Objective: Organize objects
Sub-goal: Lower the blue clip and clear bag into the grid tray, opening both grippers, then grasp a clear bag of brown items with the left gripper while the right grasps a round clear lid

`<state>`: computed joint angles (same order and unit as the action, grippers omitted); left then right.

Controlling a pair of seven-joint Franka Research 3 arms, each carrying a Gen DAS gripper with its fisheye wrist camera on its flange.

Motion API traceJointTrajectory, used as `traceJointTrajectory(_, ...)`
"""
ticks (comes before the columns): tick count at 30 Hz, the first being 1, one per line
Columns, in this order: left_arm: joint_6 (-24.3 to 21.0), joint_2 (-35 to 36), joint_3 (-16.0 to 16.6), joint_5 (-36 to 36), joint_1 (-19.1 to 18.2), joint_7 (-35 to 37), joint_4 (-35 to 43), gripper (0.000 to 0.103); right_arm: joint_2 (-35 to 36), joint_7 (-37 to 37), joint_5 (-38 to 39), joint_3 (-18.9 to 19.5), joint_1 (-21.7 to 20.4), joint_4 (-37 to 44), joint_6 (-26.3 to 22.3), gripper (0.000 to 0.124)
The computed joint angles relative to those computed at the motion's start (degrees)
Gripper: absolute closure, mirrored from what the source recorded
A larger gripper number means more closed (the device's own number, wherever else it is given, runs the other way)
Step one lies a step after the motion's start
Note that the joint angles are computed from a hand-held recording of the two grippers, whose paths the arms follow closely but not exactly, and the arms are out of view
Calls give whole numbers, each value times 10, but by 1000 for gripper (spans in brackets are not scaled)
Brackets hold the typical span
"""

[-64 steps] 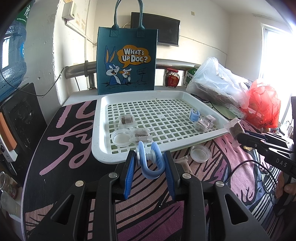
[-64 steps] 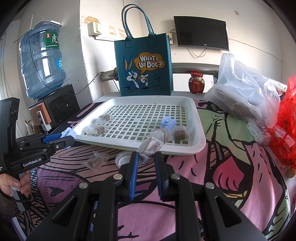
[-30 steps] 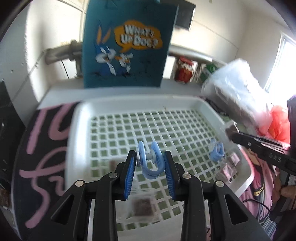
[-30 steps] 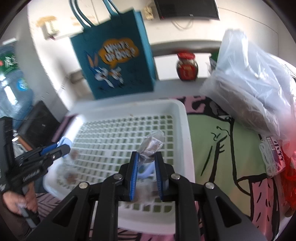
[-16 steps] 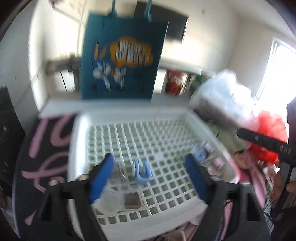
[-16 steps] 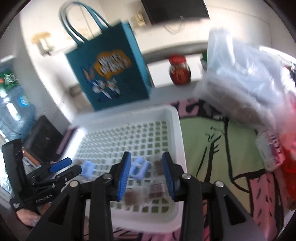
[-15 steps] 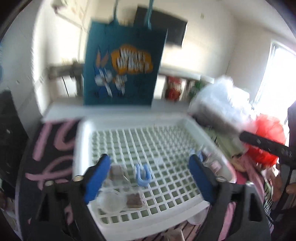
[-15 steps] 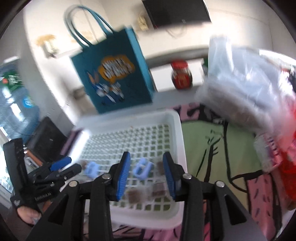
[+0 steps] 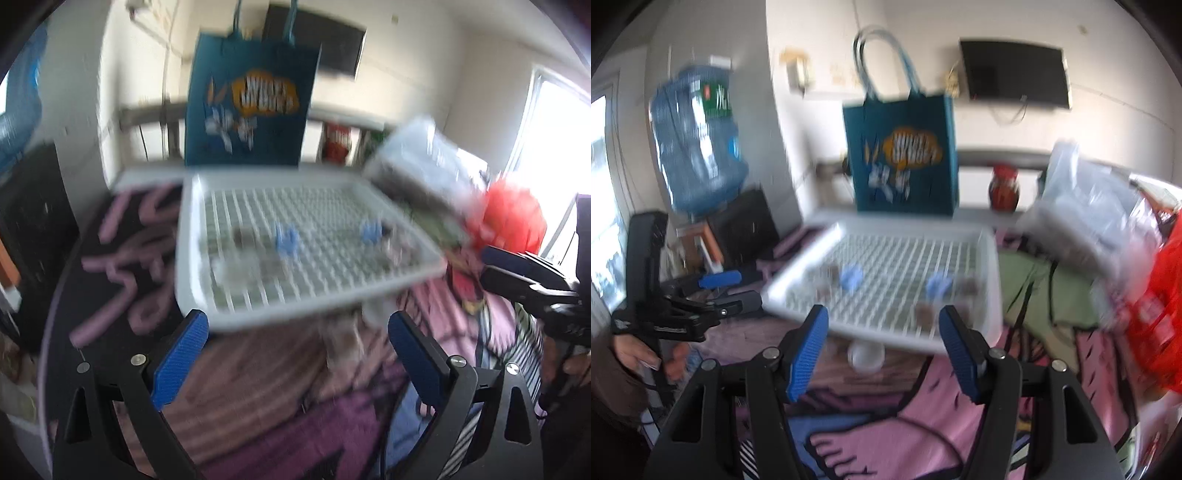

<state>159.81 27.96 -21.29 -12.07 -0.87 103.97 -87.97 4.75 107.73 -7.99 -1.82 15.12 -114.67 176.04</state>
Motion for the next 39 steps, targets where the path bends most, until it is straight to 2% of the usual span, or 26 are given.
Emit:
traceJointTrajectory(2, -20, 6, -1, -1, -3, -4, 3, 5, 18, -25, 21, 10, -4, 15, -41, 62)
traceJointTrajectory(4, -27, 10, 8, 12, -16, -12, 1, 5, 42, -97, 88, 35, -18, 41, -99, 62)
traceJointTrajectory(5, -31, 15, 14, 22, -24, -17, 6, 5, 57, -105, 92, 34, -15, 57, -123, 62)
traceJointTrajectory(9, -49, 38, 26, 57, -47, -26, 35, 6, 99, -110, 86, 20, -1, 100, -163, 63)
traceJointTrajectory(12, -71, 59, 35, 75, -57, -35, 65, 22, 125, -112, 75, 9, 10, 131, -181, 64)
traceJointTrajectory(13, -83, 67, 34, 75, -56, -37, 76, 32, 130, -105, 64, 2, 17, 136, -184, 65)
traceJointTrajectory(15, -78, 72, 32, 75, -55, -37, 81, 40, 139, -106, 51, -3, 22, 149, -187, 66)
traceJointTrajectory(16, -77, 73, 31, 77, -55, -35, 82, 48, 142, -110, 52, -1, 21, 153, -186, 70)
traceJointTrajectory(17, -77, 72, 26, 75, -52, -30, 79, 64, 145, -114, 53, 0, 21, 158, -187, 72)
traceJointTrajectory(19, -77, 71, 18, 69, -45, -15, 75, 72, 149, -125, 57, 3, 21, 161, -184, 85)
traceJointTrajectory(21, -79, 69, 6, 55, -35, 3, 72, 78, 151, -122, 48, -2, 30, 165, -184, 85)
traceJointTrajectory(25, -56, 49, 5, 43, -28, 15, 40, 78, 136, -100, 35, -12, 40, 142, -167, 86)
traceJointTrajectory(28, -24, 27, -4, 30, -15, 33, 3, 78, 108, -92, 56, -2, 32, 98, -130, 86)
traceJointTrajectory(31, -1, 18, -1, 27, -13, 30, -12, 78, 84, -51, 36, -16, 46, 60, -89, 86)
traceJointTrajectory(36, 47, 9, 7, 42, -17, 11, -31, 78, 65, 117, -102, -85, 103, 36, -42, 86)
traceJointTrajectory(39, 59, 6, 6, 53, -14, 0, -39, 78, 68, 192, -174, -104, 114, 39, -43, 86)
